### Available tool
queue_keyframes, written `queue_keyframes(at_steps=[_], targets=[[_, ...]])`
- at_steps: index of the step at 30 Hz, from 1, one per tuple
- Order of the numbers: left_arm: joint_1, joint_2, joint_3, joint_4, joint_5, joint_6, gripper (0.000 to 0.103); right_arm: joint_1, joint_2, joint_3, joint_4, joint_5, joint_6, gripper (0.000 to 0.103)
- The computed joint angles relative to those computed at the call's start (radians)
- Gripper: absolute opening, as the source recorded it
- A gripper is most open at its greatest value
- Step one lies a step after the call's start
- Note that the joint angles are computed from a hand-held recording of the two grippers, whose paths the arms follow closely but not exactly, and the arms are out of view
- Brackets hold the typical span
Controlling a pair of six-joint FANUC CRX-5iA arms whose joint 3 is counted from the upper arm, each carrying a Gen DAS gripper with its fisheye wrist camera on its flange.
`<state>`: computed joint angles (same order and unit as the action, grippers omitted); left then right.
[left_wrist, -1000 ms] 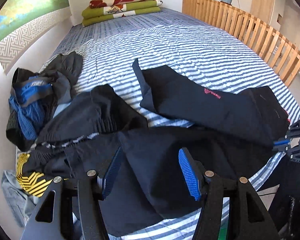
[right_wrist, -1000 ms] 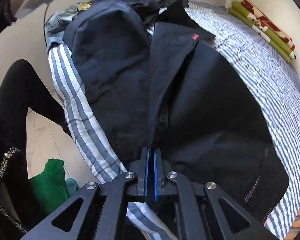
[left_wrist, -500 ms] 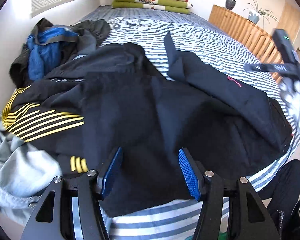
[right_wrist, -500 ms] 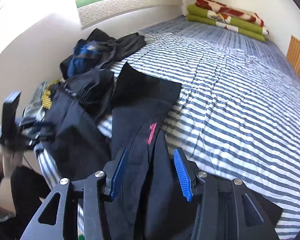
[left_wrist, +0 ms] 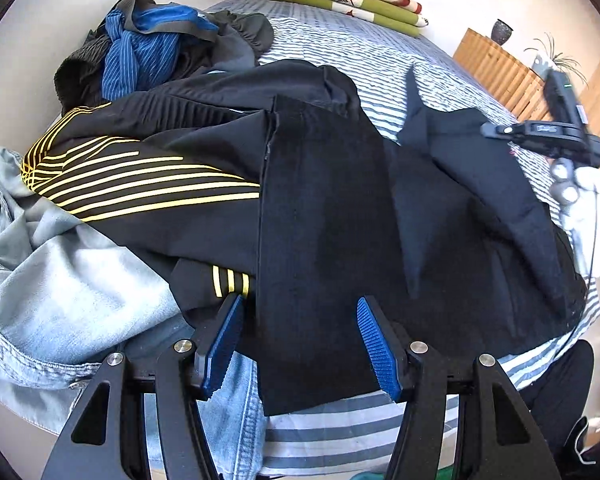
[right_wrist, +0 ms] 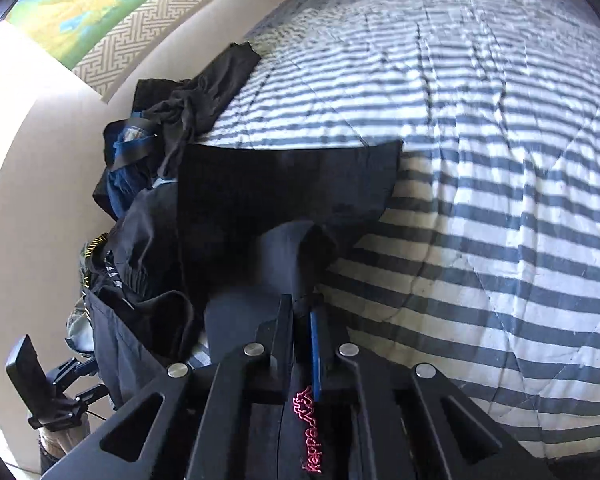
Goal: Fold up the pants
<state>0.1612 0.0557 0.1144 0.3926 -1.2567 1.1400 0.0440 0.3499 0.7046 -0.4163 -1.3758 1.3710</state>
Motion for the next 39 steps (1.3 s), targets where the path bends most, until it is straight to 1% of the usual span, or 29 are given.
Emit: queue_keyframes(at_steps=[3,6,8,10,13,14,15,17,20,21,24,27,29,31,32,33,35,37,39], targets=[[0.016,-0.008,-0.017,0.027,0.008,-0.007,0.062,0.064,-0.078,-0.044,0.088,0.084,0.052,0.004],[0.031,-0.022,-0.037,0.052,0.017,-0.014,0.062,0.152,-0.163,-0.096,0.178,0.175,0.101,0.004],[0.046,-0.032,-0.050,0.066,0.020,-0.020,0.062,0.216,-0.202,-0.112,0.212,0.198,0.138,0.004],[0.064,-0.035,-0.060,0.086,0.023,-0.025,0.062,0.279,-0.226,-0.125,0.229,0.197,0.165,0.004],[0.095,-0.041,-0.078,0.124,0.021,-0.034,0.062,0.408,-0.265,-0.203,0.304,0.205,0.176,0.004],[0.101,-0.047,-0.084,0.126,0.022,-0.029,0.062,0.451,-0.270,-0.233,0.325,0.186,0.179,0.005],[0.108,-0.053,-0.093,0.132,0.020,-0.030,0.062,0.488,-0.264,-0.249,0.344,0.157,0.183,0.009],[0.121,-0.061,-0.106,0.143,0.015,-0.040,0.062,0.545,-0.256,-0.292,0.366,0.110,0.199,0.010],[0.135,-0.082,-0.135,0.171,0.013,-0.069,0.062,0.559,-0.297,-0.361,0.310,0.108,0.199,0.010],[0.148,-0.102,-0.160,0.186,0.008,-0.081,0.062,0.568,-0.315,-0.383,0.314,0.117,0.182,0.012],[0.157,-0.113,-0.193,0.264,-0.026,-0.096,0.061,0.598,-0.379,-0.448,0.344,0.149,0.153,0.022],[0.136,-0.111,-0.215,0.353,-0.064,-0.108,0.062,0.592,-0.447,-0.489,0.316,0.172,0.140,0.023],[0.103,-0.102,-0.201,0.364,-0.068,-0.106,0.062,0.591,-0.495,-0.535,0.335,0.209,0.080,0.024],[0.056,-0.082,-0.158,0.337,-0.052,-0.087,0.064,0.569,-0.516,-0.554,0.350,0.222,0.021,0.034],[0.029,-0.070,-0.129,0.308,-0.037,-0.066,0.064,0.552,-0.522,-0.563,0.361,0.232,-0.012,0.036],[-0.005,-0.054,-0.089,0.256,-0.020,-0.046,0.064,0.538,-0.521,-0.567,0.374,0.239,-0.047,0.038],[-0.076,-0.018,0.001,0.115,0.006,-0.019,0.064,0.499,-0.510,-0.565,0.367,0.244,-0.088,0.038],[-0.135,0.025,0.087,-0.001,-0.005,-0.003,0.064,0.462,-0.489,-0.552,0.338,0.249,-0.104,0.038],[-0.179,0.067,0.159,-0.105,-0.021,0.023,0.063,0.423,-0.450,-0.519,0.278,0.245,-0.083,0.038]])
